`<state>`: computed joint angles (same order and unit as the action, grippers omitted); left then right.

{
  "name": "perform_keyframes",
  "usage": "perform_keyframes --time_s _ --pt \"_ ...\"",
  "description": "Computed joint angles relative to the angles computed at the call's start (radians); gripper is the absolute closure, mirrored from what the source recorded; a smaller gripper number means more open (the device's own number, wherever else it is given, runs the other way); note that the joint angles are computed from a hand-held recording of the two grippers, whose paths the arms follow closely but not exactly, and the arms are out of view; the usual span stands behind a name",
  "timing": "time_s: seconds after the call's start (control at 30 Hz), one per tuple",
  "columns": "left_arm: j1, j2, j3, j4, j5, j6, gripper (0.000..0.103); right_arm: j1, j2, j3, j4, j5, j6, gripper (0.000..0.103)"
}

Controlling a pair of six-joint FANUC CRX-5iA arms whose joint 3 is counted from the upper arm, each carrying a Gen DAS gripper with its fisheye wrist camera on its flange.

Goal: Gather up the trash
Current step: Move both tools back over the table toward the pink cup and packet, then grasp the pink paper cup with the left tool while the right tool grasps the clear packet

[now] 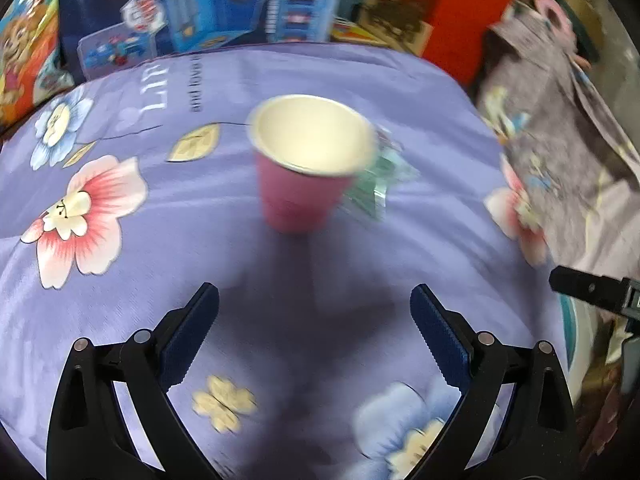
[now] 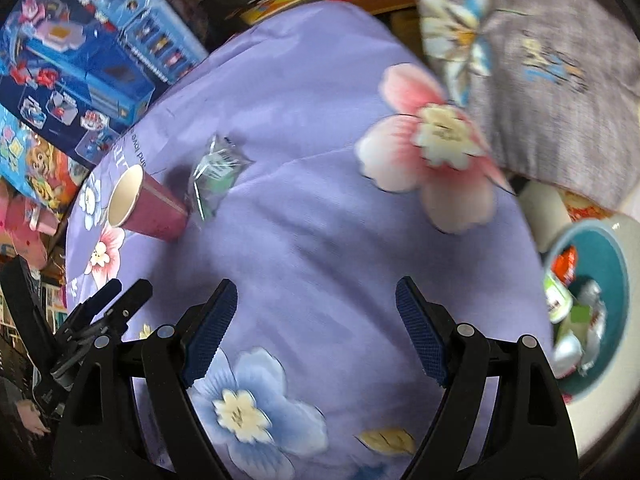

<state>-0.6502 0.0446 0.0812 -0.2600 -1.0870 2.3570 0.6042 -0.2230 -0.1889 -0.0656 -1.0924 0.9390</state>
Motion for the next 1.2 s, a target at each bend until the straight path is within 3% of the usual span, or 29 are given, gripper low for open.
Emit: perform_keyframes --time_s 0.3,0.47,0.53,0.6,0.93,1.2 --pt "0.06 0.056 0.02 0.002 0.076 -0.02 0.007 -0.021 0.169 0.103 -0.06 0.055 0.059 0.025" --pt "0.082 0.076 0.029 0.004 0.114 -0.026 0.008 -0.026 0.211 0.143 -0.071 0.059 0.074 0.025" --pt "0.09 0.082 0.027 0.015 0.134 -0.039 0.02 -0.025 0.226 0.159 -0.077 0.059 0.078 0.025" --pt "0.108 0.079 0.008 0.058 0.164 -0.078 0.044 -0.021 0.238 0.171 -0.078 0.06 0.077 0.025" --pt "0.158 0.014 -0.053 0.092 0.145 -0.169 0.044 0.038 0.331 0.263 -0.052 0.092 0.073 0.025" --pt "0.192 -0.026 -0.099 0.101 0.146 -0.167 0.044 0.068 0.401 0.284 -0.001 0.147 0.039 0.025"
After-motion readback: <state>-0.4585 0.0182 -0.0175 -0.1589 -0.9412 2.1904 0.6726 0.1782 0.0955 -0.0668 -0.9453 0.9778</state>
